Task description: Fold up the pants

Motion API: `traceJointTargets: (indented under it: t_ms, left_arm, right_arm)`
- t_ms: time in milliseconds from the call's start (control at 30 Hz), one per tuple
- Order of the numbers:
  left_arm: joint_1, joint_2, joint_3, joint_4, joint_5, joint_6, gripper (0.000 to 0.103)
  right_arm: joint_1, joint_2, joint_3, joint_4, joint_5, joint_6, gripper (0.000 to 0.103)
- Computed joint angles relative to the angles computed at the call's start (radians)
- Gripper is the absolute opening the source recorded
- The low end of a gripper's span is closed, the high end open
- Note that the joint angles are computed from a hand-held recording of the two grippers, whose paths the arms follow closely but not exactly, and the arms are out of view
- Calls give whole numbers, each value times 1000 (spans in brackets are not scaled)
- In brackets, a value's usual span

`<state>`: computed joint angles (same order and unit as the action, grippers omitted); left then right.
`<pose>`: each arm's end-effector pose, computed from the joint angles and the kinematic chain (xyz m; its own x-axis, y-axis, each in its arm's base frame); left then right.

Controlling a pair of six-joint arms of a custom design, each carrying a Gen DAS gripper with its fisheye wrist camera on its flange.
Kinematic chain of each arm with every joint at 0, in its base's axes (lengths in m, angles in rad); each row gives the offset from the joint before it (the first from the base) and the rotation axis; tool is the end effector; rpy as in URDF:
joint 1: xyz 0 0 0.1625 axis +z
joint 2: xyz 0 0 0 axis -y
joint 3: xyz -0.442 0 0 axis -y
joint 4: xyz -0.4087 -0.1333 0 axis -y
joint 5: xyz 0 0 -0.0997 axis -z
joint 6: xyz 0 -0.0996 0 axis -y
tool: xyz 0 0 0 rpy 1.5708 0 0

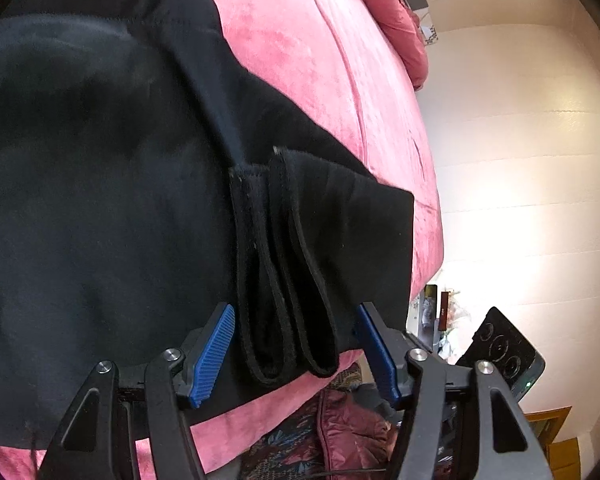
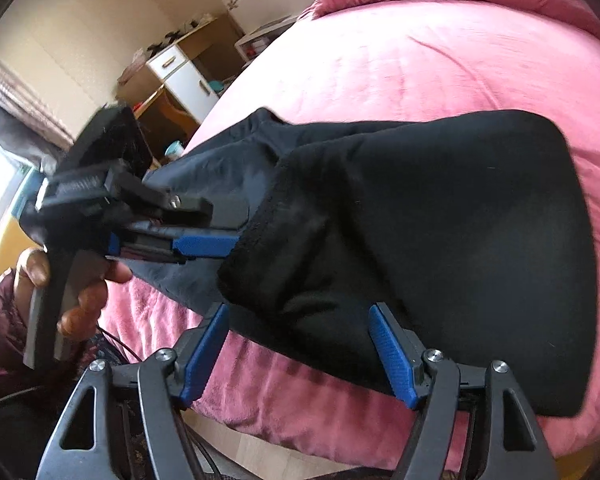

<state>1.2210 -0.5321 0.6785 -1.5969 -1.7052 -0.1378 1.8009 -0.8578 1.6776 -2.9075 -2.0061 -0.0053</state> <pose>-0.1863 -0.8606 0.2172 -0.9743 0.1933 0.1153 0.2084 0.9684 0.1371 0.2484 -0.6600 0.1688 -0.9293 -0.0084 0.3692 -0.2032 0.8464 -0.4922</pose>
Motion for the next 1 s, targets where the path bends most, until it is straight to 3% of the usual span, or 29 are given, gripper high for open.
traceJointTargets:
  t_ms: [100,400,533,600,633,733,800,1000]
  left_arm:
    - [-12,0,14,16,18,2,58]
    - [-50,-6,62,2,86,11,58]
    - [-62,-11,82,-13,115,9,56]
    - [-74,-10,91,-28,131,31,25]
    - [-75,-18,106,-43,131,43,25]
    - [-79,-41,138,-100,85,75,22]
    - [-83,-52,143,-135,42,100,21]
    - [-99,-75,139,-212,-97,143,20]
  right_arm:
    - [-2,-35,45,-37,-16,37,73]
    - [-13,-172,219,-181,-47,189,73]
    - [-24,-232,275,-114,-73,262,73]
    - [-27,-243,283,-70,-108,297,73]
    - [-29,-245,284,-53,-125,317,73]
    - [-30,-238,262,44,-225,402,73]
    - [-37,-232,257,52,-252,426,73]
    - [-23,-187,228,-39,-291,368,73]
